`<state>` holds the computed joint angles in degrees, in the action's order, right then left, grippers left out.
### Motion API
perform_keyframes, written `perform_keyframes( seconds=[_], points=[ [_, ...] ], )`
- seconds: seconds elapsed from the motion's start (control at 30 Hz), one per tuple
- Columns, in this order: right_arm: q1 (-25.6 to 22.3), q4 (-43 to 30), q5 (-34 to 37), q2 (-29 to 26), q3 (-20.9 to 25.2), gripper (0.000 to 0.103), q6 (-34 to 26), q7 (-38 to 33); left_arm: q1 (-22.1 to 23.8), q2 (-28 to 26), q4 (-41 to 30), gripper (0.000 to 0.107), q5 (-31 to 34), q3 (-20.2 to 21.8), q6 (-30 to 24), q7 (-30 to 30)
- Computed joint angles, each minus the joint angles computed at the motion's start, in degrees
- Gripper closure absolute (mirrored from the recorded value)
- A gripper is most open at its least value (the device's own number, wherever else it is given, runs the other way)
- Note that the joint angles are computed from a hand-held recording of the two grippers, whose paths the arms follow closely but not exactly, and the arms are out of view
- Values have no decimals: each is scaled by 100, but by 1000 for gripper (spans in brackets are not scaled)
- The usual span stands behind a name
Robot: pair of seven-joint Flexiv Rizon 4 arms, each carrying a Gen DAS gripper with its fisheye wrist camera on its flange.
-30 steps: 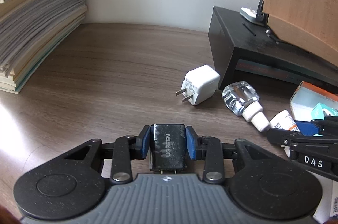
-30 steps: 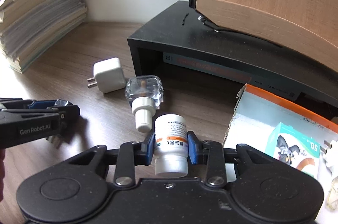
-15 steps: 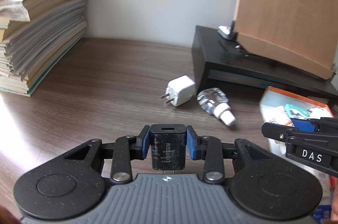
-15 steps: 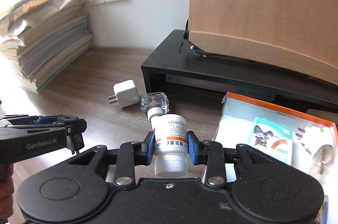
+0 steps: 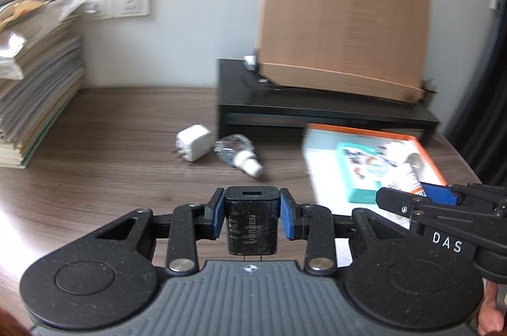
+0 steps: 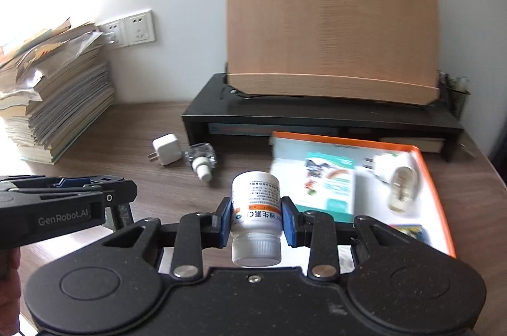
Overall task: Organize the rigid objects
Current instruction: 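Carry the black charger and white pill bottle over the orange-rimmed box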
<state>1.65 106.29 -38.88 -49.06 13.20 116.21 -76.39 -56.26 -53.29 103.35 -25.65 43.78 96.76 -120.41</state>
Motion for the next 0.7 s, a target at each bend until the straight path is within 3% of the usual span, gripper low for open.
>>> perform_keyframes(
  seconds=[0.13, 0.33, 0.7],
  points=[
    [134, 356, 541, 255, -356, 63, 282, -87, 68, 40, -176, 71, 101, -235, 163, 200],
    [-38, 499, 863, 378, -554, 63, 447, -107, 232, -118, -703, 71, 31, -574, 190, 568],
    [-1043, -131, -50, 46, -103, 63, 26, 319, 351, -554, -1830, 71, 358, -556, -585, 199]
  ],
)
